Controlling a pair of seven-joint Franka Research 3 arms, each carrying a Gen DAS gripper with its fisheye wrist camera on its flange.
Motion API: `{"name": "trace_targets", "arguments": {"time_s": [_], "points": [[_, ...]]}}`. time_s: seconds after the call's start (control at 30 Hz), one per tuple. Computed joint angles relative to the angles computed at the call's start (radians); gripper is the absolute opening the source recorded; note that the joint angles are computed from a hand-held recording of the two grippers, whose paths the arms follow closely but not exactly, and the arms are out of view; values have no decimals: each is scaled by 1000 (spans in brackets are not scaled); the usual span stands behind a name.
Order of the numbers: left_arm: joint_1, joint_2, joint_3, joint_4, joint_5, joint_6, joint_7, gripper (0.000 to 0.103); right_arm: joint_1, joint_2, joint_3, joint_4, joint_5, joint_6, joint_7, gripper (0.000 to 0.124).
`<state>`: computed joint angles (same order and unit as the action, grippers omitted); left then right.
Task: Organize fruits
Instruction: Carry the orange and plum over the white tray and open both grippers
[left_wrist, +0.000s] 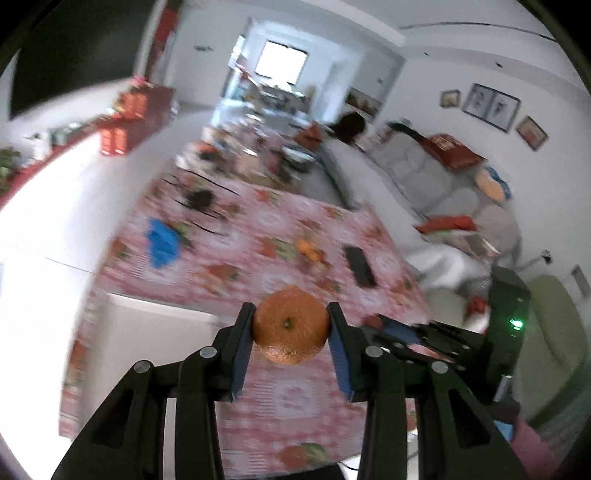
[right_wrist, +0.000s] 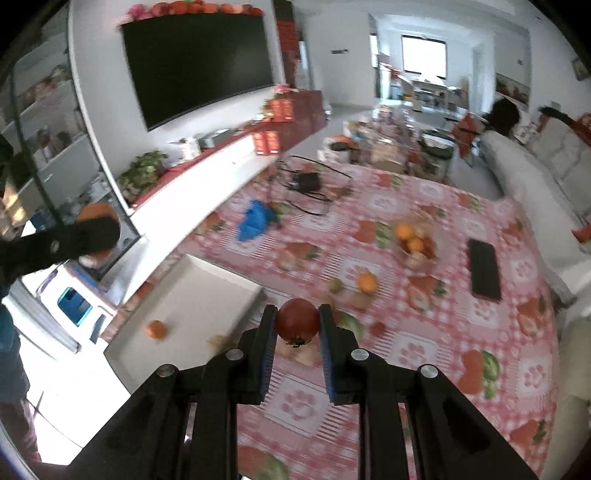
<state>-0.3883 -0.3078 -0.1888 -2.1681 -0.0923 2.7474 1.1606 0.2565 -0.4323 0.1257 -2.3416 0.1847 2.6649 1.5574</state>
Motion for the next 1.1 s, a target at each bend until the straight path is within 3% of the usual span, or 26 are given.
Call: {"name": "trace_targets", "arguments": {"time_s": [0.07,0.2,0.3,0.37,0.63,0.97,1.03,1.1], "points": [[56,-41,-10,-45,66,2,-55,42,11,29,15,27,-8,2,0,23],[100,-75,20,-122,92,-11,-102,42,48,113,34,85,-7,3,-2,23],[194,-76,-30,-168,226,-30,-199,42,77,182,42,128,-7,0,1,23],[221,-53,-45,-180,297,-49,-234,42,95,233,46,160,-12,-8,5,23],[218,123,-42,-164,413,-92,-261,42,154,425,33,283,11,-68,7,23],[195,246,-25,-126,428,-106,-249,43,177,583,9,377,-1,-142,29,23],[194,249,-25,-126,444,-103,-255,46,177,598,8,386,8,-153,24,23],[194,250,-24,-126,460,-101,-266,63,178,605,8,391,17,-160,14,23]]}}
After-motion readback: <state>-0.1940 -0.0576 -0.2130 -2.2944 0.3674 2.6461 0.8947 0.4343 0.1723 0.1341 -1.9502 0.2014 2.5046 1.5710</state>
